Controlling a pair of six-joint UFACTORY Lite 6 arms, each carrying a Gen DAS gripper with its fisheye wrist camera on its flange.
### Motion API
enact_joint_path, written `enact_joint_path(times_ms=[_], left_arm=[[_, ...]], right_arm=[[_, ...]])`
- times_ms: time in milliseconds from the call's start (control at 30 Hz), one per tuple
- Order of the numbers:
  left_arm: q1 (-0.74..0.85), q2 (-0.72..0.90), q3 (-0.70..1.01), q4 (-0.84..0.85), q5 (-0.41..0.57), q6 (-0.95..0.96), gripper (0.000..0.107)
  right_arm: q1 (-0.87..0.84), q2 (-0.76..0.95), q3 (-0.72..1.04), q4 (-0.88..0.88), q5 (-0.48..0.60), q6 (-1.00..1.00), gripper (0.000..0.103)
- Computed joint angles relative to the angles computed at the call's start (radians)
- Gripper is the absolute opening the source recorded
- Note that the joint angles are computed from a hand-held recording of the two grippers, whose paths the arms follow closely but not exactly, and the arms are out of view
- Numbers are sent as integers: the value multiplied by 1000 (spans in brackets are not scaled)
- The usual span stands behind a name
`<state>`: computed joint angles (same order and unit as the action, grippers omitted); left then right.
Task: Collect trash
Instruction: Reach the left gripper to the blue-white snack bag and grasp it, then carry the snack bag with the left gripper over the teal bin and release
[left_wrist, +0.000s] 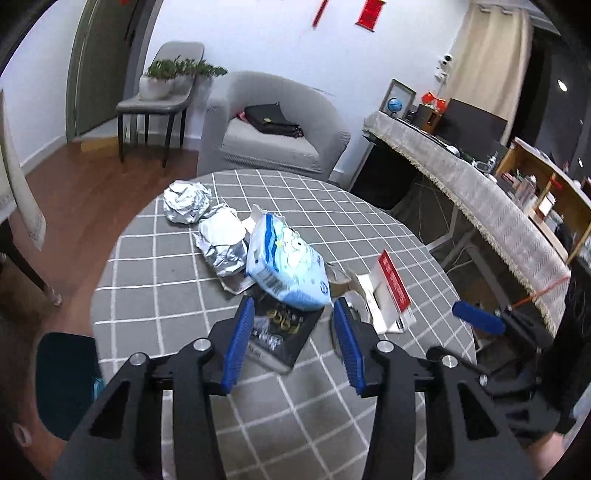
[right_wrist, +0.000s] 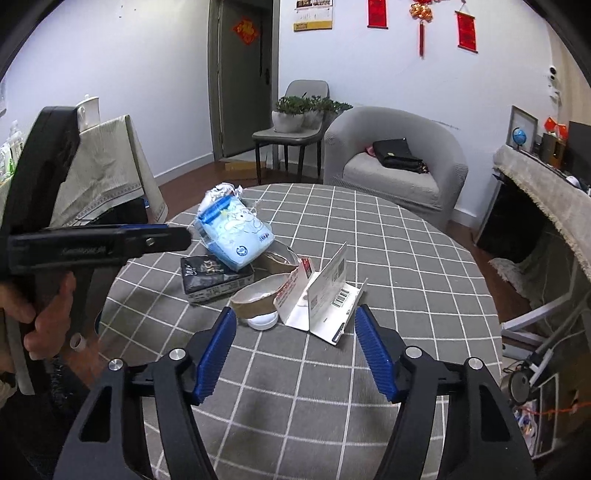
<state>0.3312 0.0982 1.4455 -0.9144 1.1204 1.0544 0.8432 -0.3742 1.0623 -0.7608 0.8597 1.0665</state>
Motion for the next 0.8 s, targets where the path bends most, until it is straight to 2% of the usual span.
enact_joint_path(times_ms=[133, 400, 467, 500, 600, 667, 800], left_arm=[[-36, 68, 46, 5, -43, -82, 47], [-66, 213, 171, -19, -40, -218, 47], [-58, 227, 176, -49, -27, -217, 41], [-57, 240, 191, -58, -12, -226, 32], [-56, 253, 205, -71, 5, -216, 21], [-59, 258, 219, -67, 17, -215, 17], [-54, 248, 227, -65, 28, -204, 14]], right_arm=[[-72, 15, 2, 50, -51, -75, 67], [-129, 73, 14, 64, -135, -95, 59], [-129, 100, 28, 50, -132, -69, 55], [-132, 114, 35, 45, -130, -55, 54], [-146, 155, 61, 43, -125, -31, 44], [-151, 188, 87, 37, -114, -14, 38], [-162, 239, 123, 19, -87, 11, 34]])
